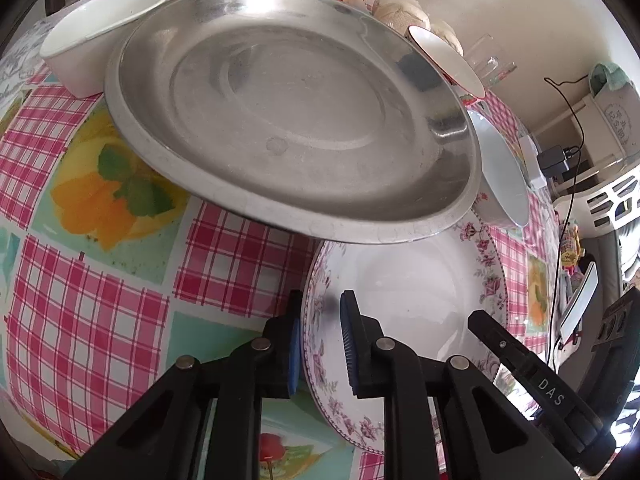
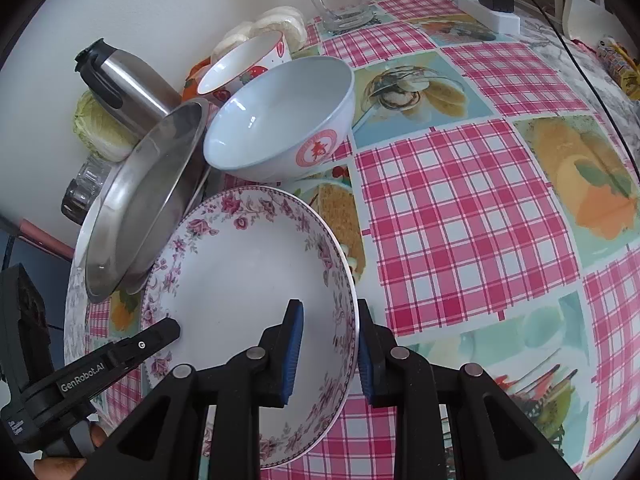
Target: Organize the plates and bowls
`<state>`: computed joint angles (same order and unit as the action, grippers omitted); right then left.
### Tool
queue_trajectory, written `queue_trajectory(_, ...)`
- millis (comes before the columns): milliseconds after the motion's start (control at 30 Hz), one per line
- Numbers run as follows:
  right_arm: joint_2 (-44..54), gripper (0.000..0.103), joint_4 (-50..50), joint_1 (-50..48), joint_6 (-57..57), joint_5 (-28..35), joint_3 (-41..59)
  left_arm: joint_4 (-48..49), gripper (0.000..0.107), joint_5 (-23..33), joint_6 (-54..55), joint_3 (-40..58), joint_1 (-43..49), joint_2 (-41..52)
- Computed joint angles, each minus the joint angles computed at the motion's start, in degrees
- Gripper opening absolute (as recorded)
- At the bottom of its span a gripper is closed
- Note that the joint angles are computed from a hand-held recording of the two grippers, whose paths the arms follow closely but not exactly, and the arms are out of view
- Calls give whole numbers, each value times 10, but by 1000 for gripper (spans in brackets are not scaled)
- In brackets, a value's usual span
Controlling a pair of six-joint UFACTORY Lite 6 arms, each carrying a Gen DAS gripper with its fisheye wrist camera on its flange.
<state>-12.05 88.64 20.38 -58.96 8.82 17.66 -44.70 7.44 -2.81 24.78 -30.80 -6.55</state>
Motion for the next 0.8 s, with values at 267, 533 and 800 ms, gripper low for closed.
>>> queue_trajectory(267, -18, 27, -26, -91, -44, 62, -23, -91, 19, 19, 98, 6, -16, 9)
queue_trajectory(533, -5, 27, -11, -153, -94, 112, -24, -1, 20, 7, 20, 26, -34, 29)
queue_trajectory(800, -11, 28, 13, -151, -120, 113, -34, -155, 25, -4, 151, -5, -38, 0)
